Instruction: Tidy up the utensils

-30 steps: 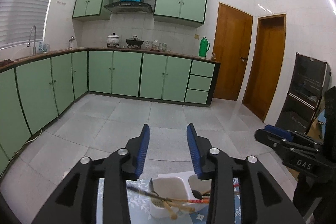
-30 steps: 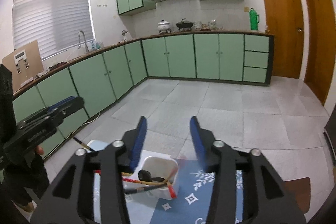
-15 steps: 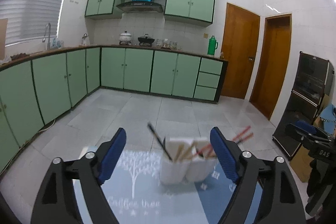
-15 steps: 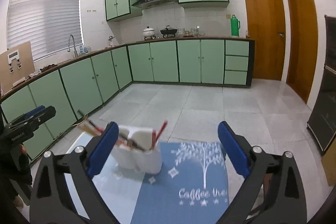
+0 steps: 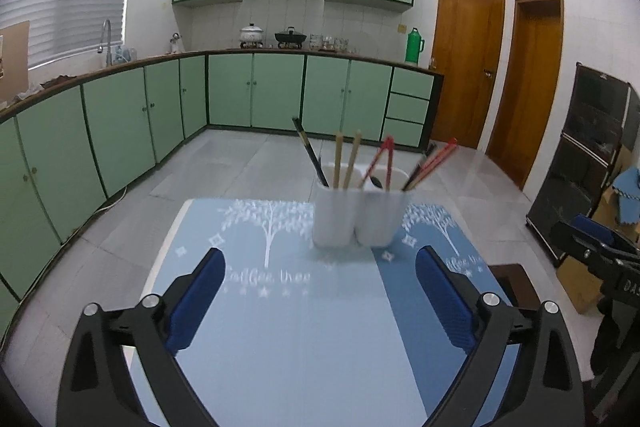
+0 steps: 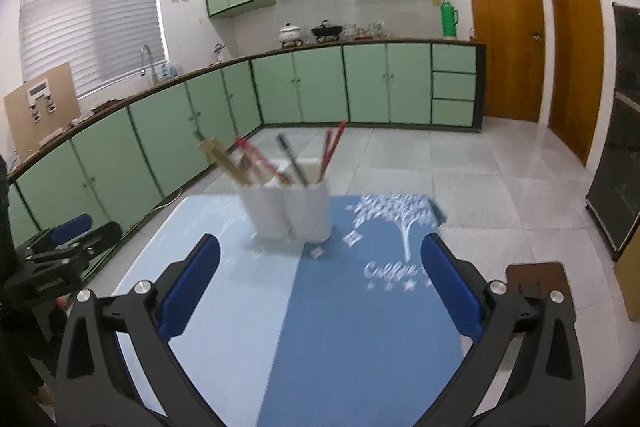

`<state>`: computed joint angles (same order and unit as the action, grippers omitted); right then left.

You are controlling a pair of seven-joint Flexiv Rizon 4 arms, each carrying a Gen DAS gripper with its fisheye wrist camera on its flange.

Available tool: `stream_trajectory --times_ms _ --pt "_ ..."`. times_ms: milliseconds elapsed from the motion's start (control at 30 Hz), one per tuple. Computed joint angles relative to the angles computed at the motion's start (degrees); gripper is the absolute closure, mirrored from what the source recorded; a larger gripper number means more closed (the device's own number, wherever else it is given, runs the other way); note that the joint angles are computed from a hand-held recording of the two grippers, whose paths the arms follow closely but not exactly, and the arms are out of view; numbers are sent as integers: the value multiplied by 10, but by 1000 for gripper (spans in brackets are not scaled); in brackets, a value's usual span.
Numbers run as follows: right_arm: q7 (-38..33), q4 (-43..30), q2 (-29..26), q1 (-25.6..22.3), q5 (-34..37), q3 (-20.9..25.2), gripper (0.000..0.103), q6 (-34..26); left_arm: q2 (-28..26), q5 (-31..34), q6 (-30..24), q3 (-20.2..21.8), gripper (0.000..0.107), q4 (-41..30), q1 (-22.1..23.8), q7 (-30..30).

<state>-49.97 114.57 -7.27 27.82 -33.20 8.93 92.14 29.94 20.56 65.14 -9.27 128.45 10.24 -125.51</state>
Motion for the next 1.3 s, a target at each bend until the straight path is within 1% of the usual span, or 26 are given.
stream_trajectory --times_ms 33,100,133,200,233,300,400,500,600,700,933,1300 --pt "-19 7 7 -9 28 22 5 -5 8 -2 -6 0 13 4 -5 0" --pt "-54 12 19 -19 74 50 5 -16 24 -7 -20 1 12 7 -13 3" --pt "-65 17 25 -19 87 57 5 -21 31 -8 -27 0 11 7 -15 5" --pt "-48 33 42 -12 68 50 5 -21 49 -7 -42 -8 11 8 -13 1" --pt "-52 40 51 -12 75 54 5 -20 56 -6 -48 -10 10 9 -13 -1" --pt "-86 42 65 -12 118 69 5 -31 71 -11 -61 -11 10 11 -17 -3" --pt "-89 51 81 -10 118 73 5 -34 88 -14 -77 -16 10 12 -21 -2" --pt "-120 56 99 -2 152 80 5 -42 106 -15 -94 -21 10 12 -24 -1" --pt "-108 67 112 -6 140 85 5 -41 121 -15 -103 -25 10 13 -26 -1" --pt "-116 69 121 1 158 87 5 -45 134 -15 -110 -29 10 14 -26 -1" --pt "-106 73 134 -4 144 92 5 -44 155 -17 -116 -35 10 15 -24 -4" --pt "-87 73 135 -11 116 96 5 -40 170 -20 -119 -40 10 19 -21 -4"
